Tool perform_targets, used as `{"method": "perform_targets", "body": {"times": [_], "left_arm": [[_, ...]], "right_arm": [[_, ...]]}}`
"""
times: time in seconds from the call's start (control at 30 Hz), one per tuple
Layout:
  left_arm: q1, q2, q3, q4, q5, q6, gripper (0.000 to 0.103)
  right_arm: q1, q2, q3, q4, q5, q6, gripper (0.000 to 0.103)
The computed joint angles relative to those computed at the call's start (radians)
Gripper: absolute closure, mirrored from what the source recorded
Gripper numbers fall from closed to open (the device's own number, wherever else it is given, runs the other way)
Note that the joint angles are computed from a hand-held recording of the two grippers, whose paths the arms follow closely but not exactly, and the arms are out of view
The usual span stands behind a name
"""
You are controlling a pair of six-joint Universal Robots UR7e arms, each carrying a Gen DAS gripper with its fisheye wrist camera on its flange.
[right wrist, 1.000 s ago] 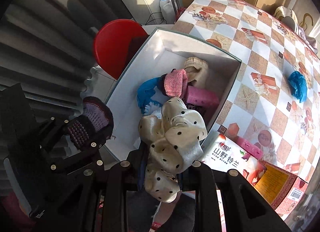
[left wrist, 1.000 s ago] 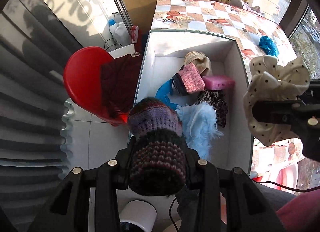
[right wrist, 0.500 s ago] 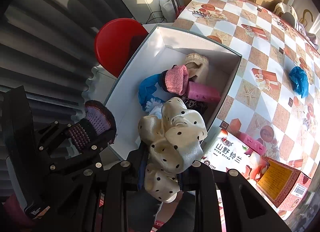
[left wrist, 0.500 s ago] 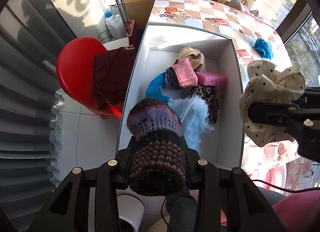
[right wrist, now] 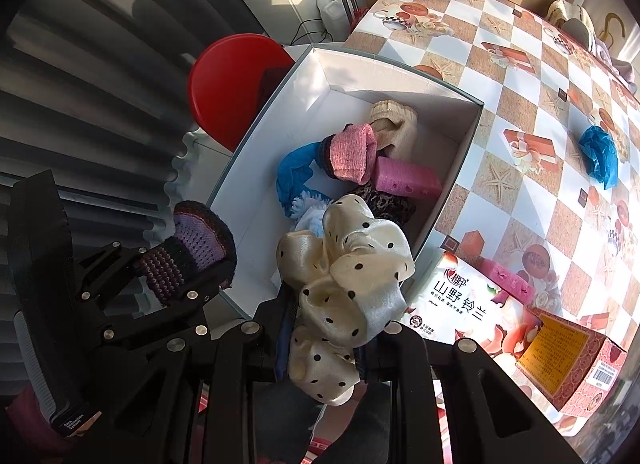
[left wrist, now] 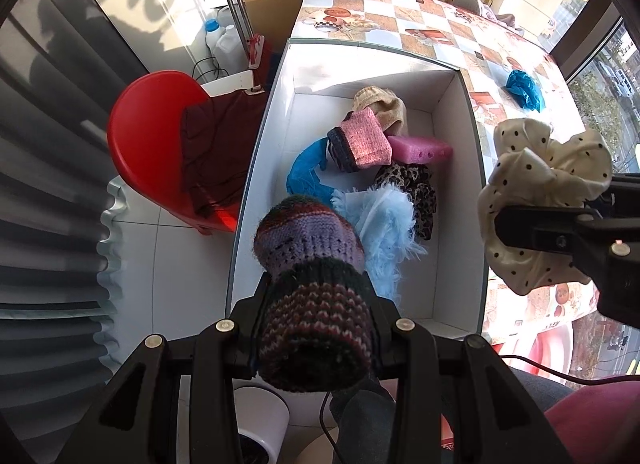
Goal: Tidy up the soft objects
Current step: 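Carry the knit cup and polka-dot scrunchie with both tools over the white box, then open both tools to drop the knit cup and scrunchie into the box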
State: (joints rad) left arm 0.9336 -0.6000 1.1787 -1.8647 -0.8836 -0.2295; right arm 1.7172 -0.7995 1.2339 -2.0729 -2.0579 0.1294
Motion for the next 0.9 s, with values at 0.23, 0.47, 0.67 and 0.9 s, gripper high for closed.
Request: {"method": "perform_targets", "body": {"times": [0.23,0.47,0.67,0.9], "left_arm": [[0.002,0.009,-0.014,0.017,-0.006,0.01,0.061],[0.003,0.016,-0.023,0.03,-0.013,0.017,0.06],[-0.003,0.02,-0.02,-0.001,-0.024,0.064,0.031],[-0.001,0.034,-0.043,-0.065,-0.067,0.097,0.0]], "right_arm": [[-0.003,0.007,-0.007,0.014,0.003,0.008,0.078],[-0.007,0.013,-0.014,0.022,0.015,0.006,0.078],[-0.014,0.011,-0.013,0.009,0.049,-0.007,0.042],[-0.013,-0.014,-0.001,-0.025,-0.006,0.025,0.006]]}}
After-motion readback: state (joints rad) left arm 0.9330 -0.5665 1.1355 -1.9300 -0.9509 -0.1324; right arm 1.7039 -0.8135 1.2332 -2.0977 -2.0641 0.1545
